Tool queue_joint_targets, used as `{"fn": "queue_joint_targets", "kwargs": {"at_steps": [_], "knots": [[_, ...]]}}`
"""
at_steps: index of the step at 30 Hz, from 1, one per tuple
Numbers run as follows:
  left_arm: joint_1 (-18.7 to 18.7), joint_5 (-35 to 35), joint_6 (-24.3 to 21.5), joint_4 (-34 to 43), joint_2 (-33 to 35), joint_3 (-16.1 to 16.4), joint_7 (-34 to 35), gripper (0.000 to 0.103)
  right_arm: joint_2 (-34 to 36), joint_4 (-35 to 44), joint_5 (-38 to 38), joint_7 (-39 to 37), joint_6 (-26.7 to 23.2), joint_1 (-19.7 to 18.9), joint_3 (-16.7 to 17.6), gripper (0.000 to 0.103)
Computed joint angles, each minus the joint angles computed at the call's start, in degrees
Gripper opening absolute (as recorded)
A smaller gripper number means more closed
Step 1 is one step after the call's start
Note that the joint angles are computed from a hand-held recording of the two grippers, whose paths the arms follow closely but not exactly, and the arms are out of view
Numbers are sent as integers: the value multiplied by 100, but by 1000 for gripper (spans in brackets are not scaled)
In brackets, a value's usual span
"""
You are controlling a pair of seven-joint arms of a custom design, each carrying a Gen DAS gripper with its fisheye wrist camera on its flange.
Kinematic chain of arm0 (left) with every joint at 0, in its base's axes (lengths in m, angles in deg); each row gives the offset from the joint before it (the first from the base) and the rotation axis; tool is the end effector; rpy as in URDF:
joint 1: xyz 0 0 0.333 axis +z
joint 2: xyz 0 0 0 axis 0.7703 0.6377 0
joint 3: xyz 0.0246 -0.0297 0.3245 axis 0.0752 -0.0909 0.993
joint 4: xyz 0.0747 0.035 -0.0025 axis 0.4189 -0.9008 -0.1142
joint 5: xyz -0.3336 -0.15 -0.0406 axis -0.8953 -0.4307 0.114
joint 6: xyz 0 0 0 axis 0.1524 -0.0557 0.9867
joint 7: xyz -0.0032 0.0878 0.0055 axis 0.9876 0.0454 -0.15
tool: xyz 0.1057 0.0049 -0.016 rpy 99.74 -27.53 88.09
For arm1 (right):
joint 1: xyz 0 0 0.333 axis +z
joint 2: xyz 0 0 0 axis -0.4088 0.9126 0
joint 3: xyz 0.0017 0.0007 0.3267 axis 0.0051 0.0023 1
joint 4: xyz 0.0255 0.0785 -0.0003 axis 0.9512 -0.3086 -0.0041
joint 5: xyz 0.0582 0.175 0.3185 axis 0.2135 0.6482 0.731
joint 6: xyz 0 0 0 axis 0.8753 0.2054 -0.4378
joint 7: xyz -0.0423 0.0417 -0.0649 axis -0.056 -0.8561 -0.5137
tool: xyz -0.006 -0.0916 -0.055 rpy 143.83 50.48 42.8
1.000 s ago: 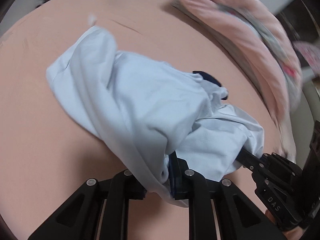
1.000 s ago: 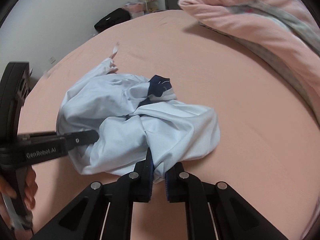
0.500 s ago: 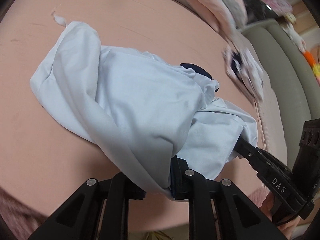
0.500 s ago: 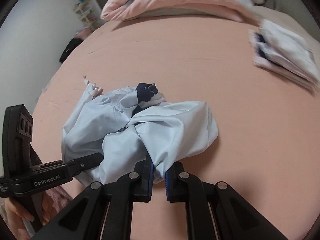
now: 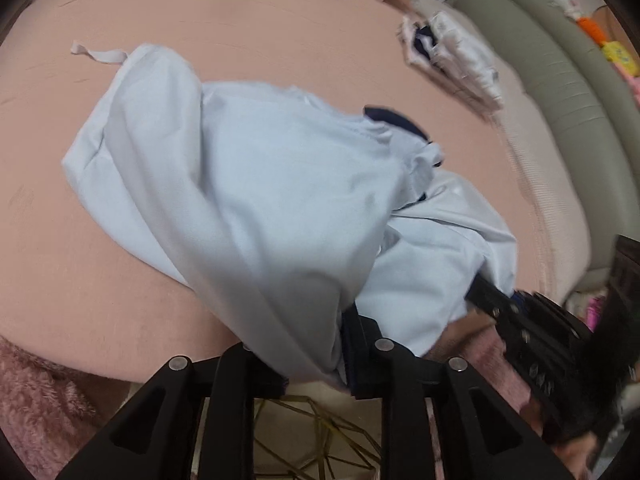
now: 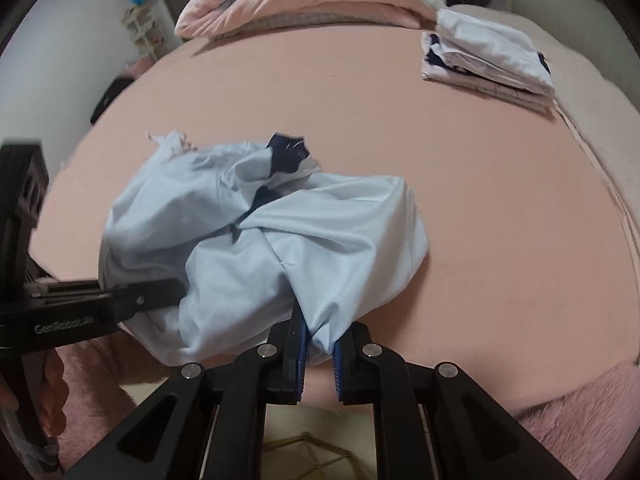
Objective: Fold clothes
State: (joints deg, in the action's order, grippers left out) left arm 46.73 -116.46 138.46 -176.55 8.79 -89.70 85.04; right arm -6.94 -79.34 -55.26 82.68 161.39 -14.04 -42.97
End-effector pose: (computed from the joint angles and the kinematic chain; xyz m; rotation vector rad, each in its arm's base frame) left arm 0.6041 -0.2043 0.5193 1.4838 -2.4060 0.6667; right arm 0.5112 0.1395 0.5296 -1.4766 2.2774 -0.4447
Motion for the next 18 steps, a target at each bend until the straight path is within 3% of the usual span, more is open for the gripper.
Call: {"fn": "queue_joint_targets", "kwargs": {"at_steps": [1, 3, 5, 8, 10, 13, 16, 18], "knots": [[56, -15, 20, -47, -52, 31, 68, 29, -68, -37, 0, 47, 18, -10, -8, 12], [120, 12, 150, -143, -150, 86, 207, 47, -194, -75, -52, 185, -5, -62, 5, 14], [71, 186, 523, -270, -239, 106, 344, 51, -289, -7, -263, 451, -209, -158, 57, 15], [-246, 608, 998, 136, -11, -2, 262, 52, -231, 117, -390, 522, -224, -234, 49, 21], [-467, 876, 1196, 476, 284, -135, 280, 52, 18, 268, -101, -12, -34, -184, -67, 38], [-665, 917, 969, 1259, 960, -407, 443, 52, 399, 528, 406, -834, 110, -119, -211, 40], [-928, 1311, 1124, 1256, 1104, -418, 445, 52, 782, 809, 855, -1401, -176, -69, -304, 41], [-1106, 1701, 1243, 1186, 1153, -340, 327, 51, 906, 830, 943, -1517, -257, -26, -353, 49]]}}
